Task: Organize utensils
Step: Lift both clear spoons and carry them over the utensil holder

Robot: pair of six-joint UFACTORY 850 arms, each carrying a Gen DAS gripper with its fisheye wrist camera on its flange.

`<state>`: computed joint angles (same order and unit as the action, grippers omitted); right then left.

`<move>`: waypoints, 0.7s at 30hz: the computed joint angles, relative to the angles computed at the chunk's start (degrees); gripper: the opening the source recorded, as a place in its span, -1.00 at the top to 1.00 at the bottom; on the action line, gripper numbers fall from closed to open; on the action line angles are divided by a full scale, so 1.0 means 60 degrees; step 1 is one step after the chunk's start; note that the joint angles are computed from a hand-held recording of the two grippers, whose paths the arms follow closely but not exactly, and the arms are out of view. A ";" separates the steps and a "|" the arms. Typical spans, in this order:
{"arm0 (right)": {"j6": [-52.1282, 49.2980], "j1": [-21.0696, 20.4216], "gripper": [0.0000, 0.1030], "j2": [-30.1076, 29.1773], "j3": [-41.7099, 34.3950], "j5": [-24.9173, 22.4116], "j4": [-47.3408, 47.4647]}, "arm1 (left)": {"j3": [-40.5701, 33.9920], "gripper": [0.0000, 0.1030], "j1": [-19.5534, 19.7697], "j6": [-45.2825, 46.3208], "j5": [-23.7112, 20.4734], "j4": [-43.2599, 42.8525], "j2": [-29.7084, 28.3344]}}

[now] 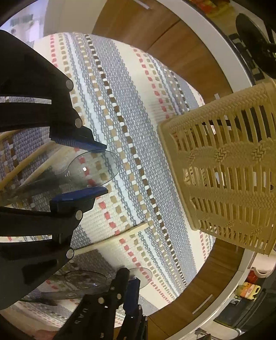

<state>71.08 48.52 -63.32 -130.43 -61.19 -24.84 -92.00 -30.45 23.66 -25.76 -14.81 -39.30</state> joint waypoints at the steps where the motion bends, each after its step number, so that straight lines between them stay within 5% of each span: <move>1: -0.0015 -0.0043 0.65 0.0262 0.0463 0.0373 0.0041 | 0.0034 0.37 0.0066 0.0404 -0.0012 -0.0531 0.0036; 7: 0.0058 -0.0328 0.68 0.1265 0.2291 0.1337 -0.0287 | 0.0089 0.38 0.0586 0.2872 -0.0332 -0.4207 0.0188; 11: -0.0091 -0.0654 0.68 0.2215 0.3842 0.3043 0.0042 | 0.0070 0.38 0.0802 0.3343 -0.0419 -0.5006 0.0265; 16: 0.0282 -0.0952 0.67 0.2789 0.4759 0.3412 -0.0481 | -0.0033 0.38 0.0869 0.3727 -0.0540 -0.5408 0.0217; 18: 0.0245 -0.1245 0.63 0.3347 0.5648 0.4545 0.0396 | 0.0009 0.38 0.0841 0.3733 -0.0516 -0.5392 0.0261; 21: -0.0061 -0.1491 0.13 0.3933 0.6598 0.5976 0.1740 | 0.0238 0.38 0.0999 0.4155 -0.0576 -0.5698 0.0389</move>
<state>70.71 39.58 -39.72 -90.84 -25.34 -14.40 -90.57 -24.46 48.60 -29.22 -48.99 -36.97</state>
